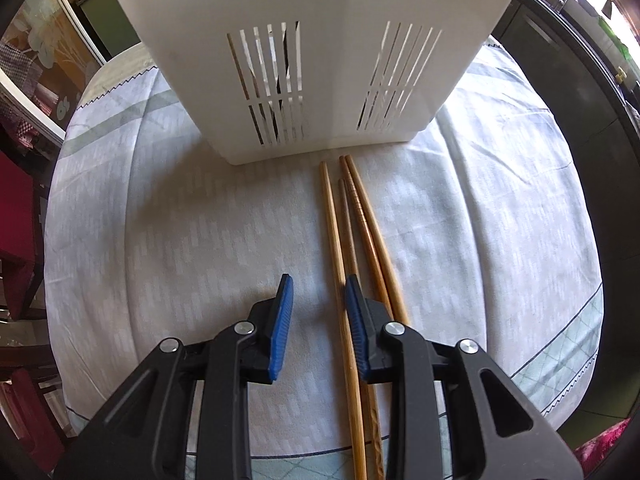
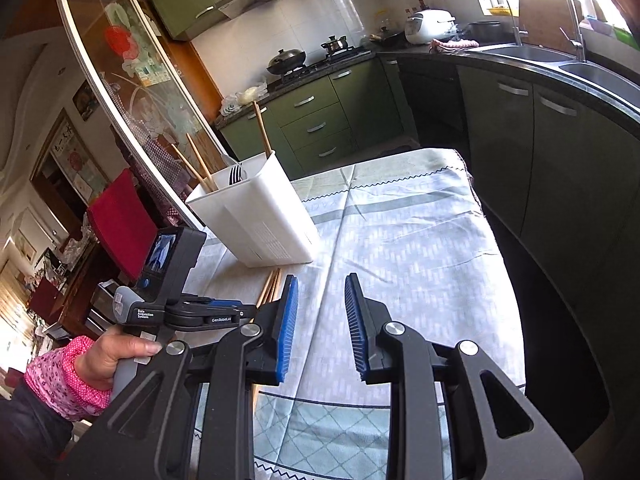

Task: Organize utensils
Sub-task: 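Grasp a wooden chopstick with the left gripper while the right moves toward the chopsticks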

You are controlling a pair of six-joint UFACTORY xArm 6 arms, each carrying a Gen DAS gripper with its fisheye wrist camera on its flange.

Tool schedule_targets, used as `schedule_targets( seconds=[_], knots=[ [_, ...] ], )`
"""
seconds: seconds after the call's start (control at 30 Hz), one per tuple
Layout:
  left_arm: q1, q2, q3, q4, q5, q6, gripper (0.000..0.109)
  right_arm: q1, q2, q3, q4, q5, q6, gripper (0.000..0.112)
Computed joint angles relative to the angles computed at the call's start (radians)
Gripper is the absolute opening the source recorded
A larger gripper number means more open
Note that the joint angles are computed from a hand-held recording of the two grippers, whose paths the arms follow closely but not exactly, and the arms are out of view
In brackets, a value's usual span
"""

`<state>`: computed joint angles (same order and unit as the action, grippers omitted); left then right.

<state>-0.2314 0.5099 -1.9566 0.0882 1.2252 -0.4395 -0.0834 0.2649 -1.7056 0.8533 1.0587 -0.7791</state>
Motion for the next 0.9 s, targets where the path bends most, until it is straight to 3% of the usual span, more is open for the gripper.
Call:
schedule_targets(
  seconds=[0.1,0.2,0.23,0.43,0.7,0.9],
  knots=[
    [-0.011,0.035,-0.047,0.011,0.026,-0.004,0.026,0.002,0.008,-0.015,-0.001,0.013,0.009,0.025],
    [-0.027,0.104,-0.148,0.029,0.061,-0.019,0.016,0.001,0.001,-0.004,0.002,0.016,0.007,0.025],
    [-0.024,0.104,-0.145,0.023,0.054,-0.009,0.007,0.001,0.000,-0.003,0.003,0.018,0.006,0.025],
    [-0.024,0.040,-0.036,-0.004,-0.038,-0.032,0.006,-0.001,0.005,-0.006,-0.004,0.024,0.016,0.025],
    [-0.025,-0.266,0.337,0.122,-0.355,-0.129,0.006,0.026,0.032,-0.040,-0.046,0.040,0.030,0.029],
    [-0.043,-0.555,0.642,0.394,-0.597,-0.329,0.006,0.110,0.100,-0.108,-0.163,0.066,0.071,0.032]
  ],
)
